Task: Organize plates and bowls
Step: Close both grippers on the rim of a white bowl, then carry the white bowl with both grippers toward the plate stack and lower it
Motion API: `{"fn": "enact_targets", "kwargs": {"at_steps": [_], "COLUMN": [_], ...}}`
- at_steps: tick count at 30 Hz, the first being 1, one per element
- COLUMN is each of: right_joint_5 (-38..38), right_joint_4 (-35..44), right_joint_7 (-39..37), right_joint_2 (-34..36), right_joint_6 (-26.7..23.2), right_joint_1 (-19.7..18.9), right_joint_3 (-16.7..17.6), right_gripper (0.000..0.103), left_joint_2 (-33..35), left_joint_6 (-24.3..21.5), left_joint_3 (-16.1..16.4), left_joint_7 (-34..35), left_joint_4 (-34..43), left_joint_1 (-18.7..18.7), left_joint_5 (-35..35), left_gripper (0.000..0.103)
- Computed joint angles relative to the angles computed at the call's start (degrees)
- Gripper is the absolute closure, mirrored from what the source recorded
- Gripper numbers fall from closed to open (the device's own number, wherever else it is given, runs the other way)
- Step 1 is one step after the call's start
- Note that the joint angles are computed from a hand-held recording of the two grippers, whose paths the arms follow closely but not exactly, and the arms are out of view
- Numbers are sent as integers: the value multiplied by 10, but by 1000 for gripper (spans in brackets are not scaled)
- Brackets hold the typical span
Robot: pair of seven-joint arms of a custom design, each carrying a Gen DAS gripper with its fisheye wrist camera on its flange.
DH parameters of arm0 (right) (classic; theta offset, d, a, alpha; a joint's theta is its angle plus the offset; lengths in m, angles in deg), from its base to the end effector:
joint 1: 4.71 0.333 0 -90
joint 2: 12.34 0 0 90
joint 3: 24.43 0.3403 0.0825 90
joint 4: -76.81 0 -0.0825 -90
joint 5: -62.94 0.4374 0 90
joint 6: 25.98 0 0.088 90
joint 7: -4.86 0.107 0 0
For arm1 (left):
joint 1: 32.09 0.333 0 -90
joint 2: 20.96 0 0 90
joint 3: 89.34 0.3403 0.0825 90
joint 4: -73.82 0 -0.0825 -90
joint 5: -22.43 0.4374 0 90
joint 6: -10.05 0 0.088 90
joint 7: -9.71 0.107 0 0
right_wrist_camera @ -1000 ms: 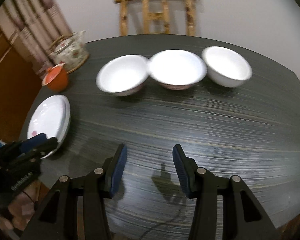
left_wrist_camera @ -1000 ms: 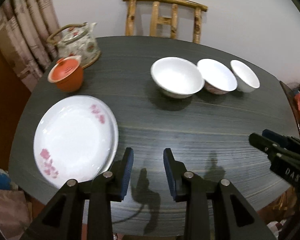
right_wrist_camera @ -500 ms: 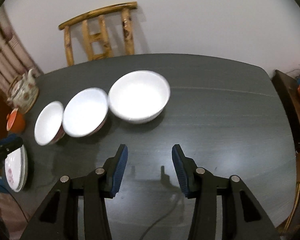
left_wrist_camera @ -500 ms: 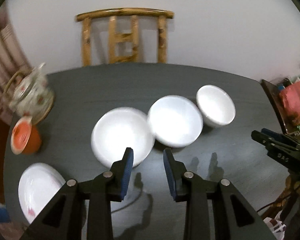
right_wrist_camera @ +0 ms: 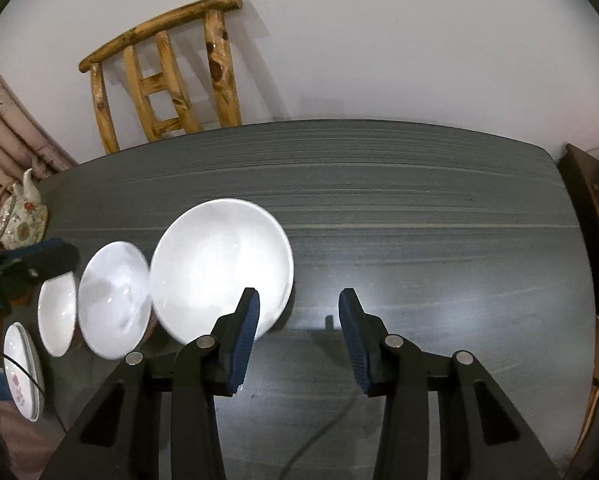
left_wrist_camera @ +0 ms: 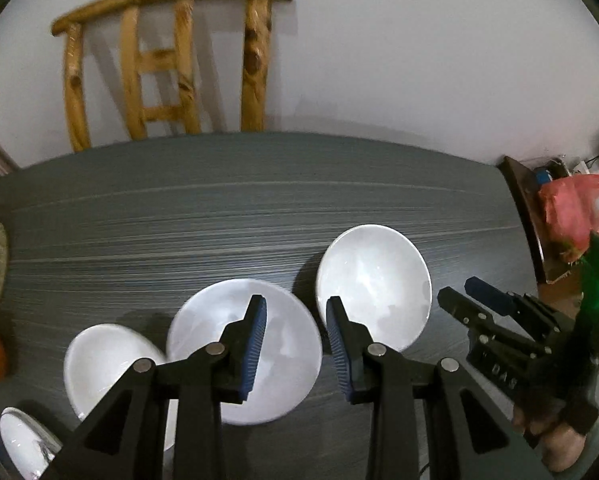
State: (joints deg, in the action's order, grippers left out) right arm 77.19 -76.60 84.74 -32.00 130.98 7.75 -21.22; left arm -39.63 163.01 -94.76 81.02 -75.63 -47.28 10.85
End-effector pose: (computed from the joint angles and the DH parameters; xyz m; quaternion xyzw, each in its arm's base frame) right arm 0.4442 0.1138 0.3738 -0.7697 0.6031 -0.0895 0.1894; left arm 0.4477 -0.1614 0.3918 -0.7360 0.6475 -0.1936 0.0397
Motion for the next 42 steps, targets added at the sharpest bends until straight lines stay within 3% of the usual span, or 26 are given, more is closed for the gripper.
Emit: {"fn": "enact_targets", "kwargs": {"at_steps": [6, 10, 16, 20, 26, 31, 42], "right_joint_5": [-1, 5, 37, 50, 62, 41, 27], "right_joint_4": [39, 56, 61, 64, 61, 56, 33], "right_joint_7": [-14, -22, -40, -49, -58, -33, -2], "right_joint_2": [62, 91, 104, 108, 109, 111, 64], "right_joint_6": [0, -4, -8, -10, -16, 2, -27], "right_joint_1": [5, 7, 12, 13, 15, 11, 5], "right_joint_3": [-2, -4, -10, -10, -10, -3, -4], "right_gripper": [66, 77, 85, 89, 94, 95, 95], "left_joint_2": [77, 109, 136, 144, 152, 144, 98], "left_joint_6": [2, -7, 6, 7, 9, 14, 4], "left_joint_3": [-14, -29, -48, -52, -59, -55, -51], "left_joint_7": [-15, -23, -51, -50, -86, -63, -9], "left_joint_4": [47, 70, 84, 88, 91, 81, 44], "left_joint_1": [15, 25, 32, 29, 33, 28, 5], "left_joint_5": [15, 35, 76, 74, 125, 85, 14], "left_gripper": [72, 72, 72, 88, 92, 93, 94]}}
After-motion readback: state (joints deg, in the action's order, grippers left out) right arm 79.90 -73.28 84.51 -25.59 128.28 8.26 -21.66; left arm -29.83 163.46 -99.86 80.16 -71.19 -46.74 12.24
